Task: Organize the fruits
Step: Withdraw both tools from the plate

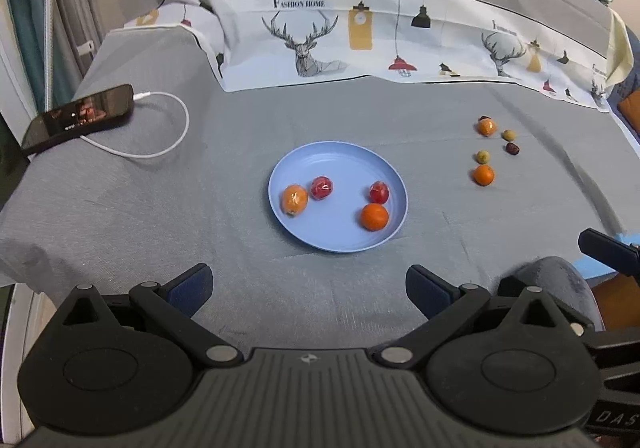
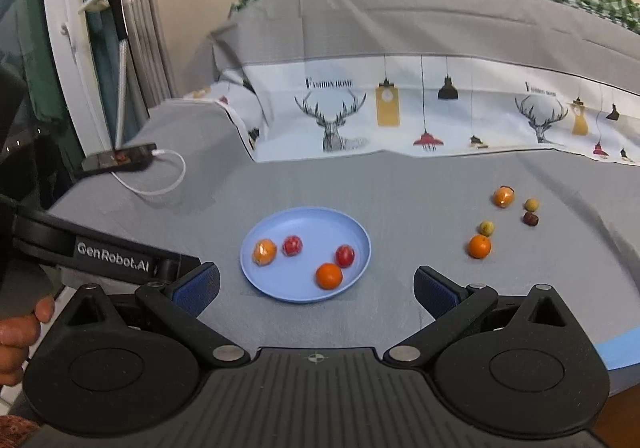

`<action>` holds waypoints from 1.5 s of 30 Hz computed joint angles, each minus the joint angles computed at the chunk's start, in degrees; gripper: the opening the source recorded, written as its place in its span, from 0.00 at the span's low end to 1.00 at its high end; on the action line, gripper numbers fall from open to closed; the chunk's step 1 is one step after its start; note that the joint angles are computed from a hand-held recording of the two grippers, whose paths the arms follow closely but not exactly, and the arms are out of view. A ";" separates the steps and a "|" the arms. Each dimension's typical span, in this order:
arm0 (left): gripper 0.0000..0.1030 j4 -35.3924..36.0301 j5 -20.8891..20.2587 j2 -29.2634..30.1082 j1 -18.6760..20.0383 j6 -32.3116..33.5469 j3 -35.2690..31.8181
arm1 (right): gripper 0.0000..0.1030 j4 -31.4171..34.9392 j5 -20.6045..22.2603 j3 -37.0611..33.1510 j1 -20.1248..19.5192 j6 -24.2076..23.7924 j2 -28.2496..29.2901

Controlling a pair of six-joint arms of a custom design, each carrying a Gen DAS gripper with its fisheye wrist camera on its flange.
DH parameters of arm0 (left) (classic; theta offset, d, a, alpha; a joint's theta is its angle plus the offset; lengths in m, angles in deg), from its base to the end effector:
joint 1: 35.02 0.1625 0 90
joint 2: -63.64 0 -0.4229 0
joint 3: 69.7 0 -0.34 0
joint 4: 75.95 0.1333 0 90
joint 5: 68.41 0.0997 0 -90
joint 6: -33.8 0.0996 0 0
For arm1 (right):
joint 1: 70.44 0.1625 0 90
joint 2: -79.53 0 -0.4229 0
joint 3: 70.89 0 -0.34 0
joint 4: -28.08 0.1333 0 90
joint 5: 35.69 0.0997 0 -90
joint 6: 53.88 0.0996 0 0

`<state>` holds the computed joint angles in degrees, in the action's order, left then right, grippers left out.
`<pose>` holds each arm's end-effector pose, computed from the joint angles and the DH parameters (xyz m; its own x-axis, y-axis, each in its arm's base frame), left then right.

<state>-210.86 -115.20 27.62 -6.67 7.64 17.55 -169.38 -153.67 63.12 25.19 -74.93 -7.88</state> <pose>-0.4729 -0.4841 0.0630 -0.6368 0.3998 -0.6593 0.6618 0.7222 -0.2012 0.1232 -0.3678 0.3822 -0.8406 0.1257 0.5269 -0.3747 0.5676 -0.7331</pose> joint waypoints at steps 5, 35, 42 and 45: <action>1.00 -2.46 1.68 -1.81 -1.54 -1.43 2.75 | 0.99 -1.52 -0.63 0.99 1.38 -0.95 -0.99; 1.00 -4.92 4.11 -5.38 -3.93 -4.09 7.47 | 0.99 -3.56 -0.88 3.26 3.82 -3.60 -2.26; 1.00 -3.48 3.77 -4.97 -3.28 -4.74 6.71 | 0.99 -2.09 -0.11 2.62 2.90 -3.25 -1.81; 1.00 -2.74 3.65 -4.63 -2.98 -4.99 6.20 | 0.99 -1.16 0.30 2.38 2.26 -2.84 -1.84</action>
<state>-213.60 -111.55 22.99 -9.65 2.65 23.75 -170.53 -153.37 65.51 27.46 -77.77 -9.72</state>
